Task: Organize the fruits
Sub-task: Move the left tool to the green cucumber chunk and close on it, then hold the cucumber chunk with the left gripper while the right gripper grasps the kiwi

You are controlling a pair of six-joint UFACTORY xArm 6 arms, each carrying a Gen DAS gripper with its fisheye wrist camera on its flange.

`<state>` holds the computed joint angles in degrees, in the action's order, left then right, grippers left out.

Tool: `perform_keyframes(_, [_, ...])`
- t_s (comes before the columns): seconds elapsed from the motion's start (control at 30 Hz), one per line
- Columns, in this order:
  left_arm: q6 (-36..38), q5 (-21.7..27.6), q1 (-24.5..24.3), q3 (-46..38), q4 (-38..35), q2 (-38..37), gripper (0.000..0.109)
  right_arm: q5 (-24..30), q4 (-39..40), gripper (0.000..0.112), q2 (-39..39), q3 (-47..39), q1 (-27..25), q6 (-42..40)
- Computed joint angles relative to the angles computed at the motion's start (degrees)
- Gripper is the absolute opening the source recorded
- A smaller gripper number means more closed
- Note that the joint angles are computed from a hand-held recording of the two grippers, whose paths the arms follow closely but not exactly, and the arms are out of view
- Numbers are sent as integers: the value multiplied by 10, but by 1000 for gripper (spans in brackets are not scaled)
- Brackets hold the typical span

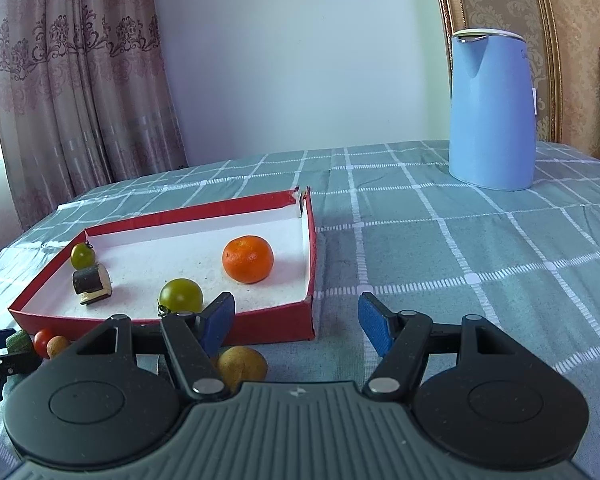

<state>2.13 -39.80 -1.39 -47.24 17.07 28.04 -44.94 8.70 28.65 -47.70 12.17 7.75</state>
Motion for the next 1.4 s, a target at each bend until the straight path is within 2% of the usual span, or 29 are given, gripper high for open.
perform_keyframes(0.17, [-35,-3,15,-5,41,3,35,-26,-9,68,-18,40,-2,1])
perform_keyframes(0.27, [-47,-1,19,-7,55,3,34,-33,19,68,-22,57,4,-32])
perform_keyframes(0.37, [-52,3,21,-9,62,3,34,-18,-31,68,-33,70,-17,3])
perform_keyframes(0.53, [-50,0,22,-8,62,4,34,-13,-58,68,-36,72,-10,-5])
perform_keyframes(0.6, [-51,0,22,-7,63,4,34,-15,-5,68,-31,63,15,-56])
perform_keyframes(0.67, [-53,0,22,-7,64,3,34,3,95,68,-24,41,49,-143])
perform_keyframes(0.7, [-53,0,22,-7,64,3,34,19,112,68,-22,31,53,-169])
perform_keyframes(0.8, [-55,0,23,-6,66,3,34,64,57,67,-24,19,38,-147])
perform_keyframes(0.93, [-53,-1,23,-6,65,3,34,96,61,67,-8,-15,43,-160])
perform_keyframes(1.0, [-55,-1,24,-5,67,2,34,115,35,59,-5,-26,36,-147])
perform_keyframes(1.03, [-57,0,24,-6,68,2,34,123,17,47,-5,-27,33,-135])
perform_keyframes(1.17, [-65,1,27,-8,76,3,34,111,7,30,-7,-19,34,-129])
perform_keyframes(1.4, [-41,-19,17,-1,44,5,29,90,-42,28,-9,-8,10,-54])
